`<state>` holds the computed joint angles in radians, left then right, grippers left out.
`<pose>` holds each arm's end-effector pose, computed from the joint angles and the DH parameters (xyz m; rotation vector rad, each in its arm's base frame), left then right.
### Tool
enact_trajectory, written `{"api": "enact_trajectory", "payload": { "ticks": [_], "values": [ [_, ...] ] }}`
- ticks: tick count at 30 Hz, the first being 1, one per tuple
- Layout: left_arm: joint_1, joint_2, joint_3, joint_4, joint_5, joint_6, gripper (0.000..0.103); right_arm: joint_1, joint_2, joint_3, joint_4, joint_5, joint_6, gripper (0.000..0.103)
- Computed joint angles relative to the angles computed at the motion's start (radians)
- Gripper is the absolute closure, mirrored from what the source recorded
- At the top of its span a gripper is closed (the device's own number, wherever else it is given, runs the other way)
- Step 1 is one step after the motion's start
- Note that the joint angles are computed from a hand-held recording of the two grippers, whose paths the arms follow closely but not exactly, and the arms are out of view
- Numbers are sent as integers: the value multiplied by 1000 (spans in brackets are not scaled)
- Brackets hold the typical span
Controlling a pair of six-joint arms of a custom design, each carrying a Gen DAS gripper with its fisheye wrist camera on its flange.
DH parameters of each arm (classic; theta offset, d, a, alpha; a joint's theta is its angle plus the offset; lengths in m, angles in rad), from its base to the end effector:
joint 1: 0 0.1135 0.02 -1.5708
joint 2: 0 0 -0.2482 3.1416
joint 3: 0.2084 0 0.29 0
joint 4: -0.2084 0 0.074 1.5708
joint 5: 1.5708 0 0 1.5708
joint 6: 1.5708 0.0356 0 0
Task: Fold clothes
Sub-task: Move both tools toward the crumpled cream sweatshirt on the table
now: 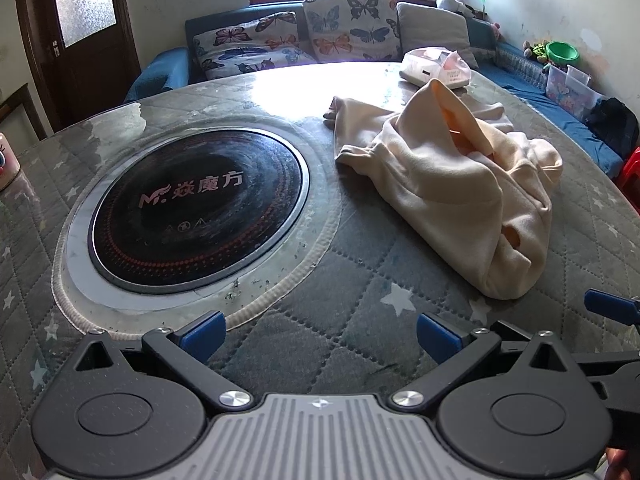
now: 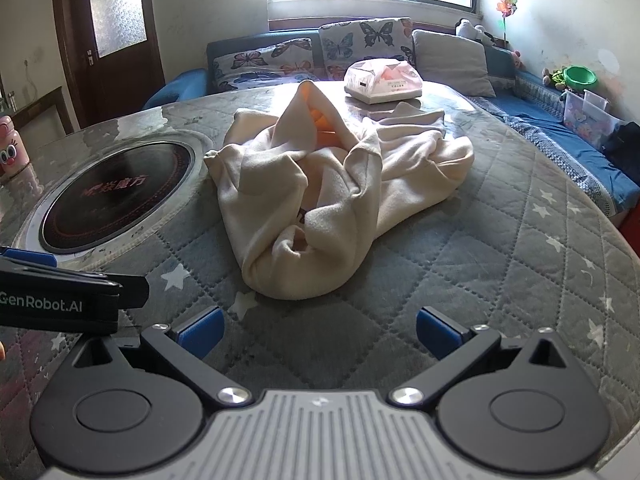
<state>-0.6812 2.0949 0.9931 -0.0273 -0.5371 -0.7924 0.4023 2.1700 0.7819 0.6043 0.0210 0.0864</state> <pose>0.2994 -0.2193 0.0079 -0.2885 2.4478 0.1303 0.3206 0.1356 -0.0270 -0.3617 2.3367 0.2134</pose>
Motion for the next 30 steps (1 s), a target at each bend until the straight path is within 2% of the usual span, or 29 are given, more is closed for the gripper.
{"api": "enact_trajectory", "payload": {
  "ticks": [30],
  "values": [
    [59,95,173,-63,43,106,0,-55,69,145,-90,-52,-13,0]
  ]
}}
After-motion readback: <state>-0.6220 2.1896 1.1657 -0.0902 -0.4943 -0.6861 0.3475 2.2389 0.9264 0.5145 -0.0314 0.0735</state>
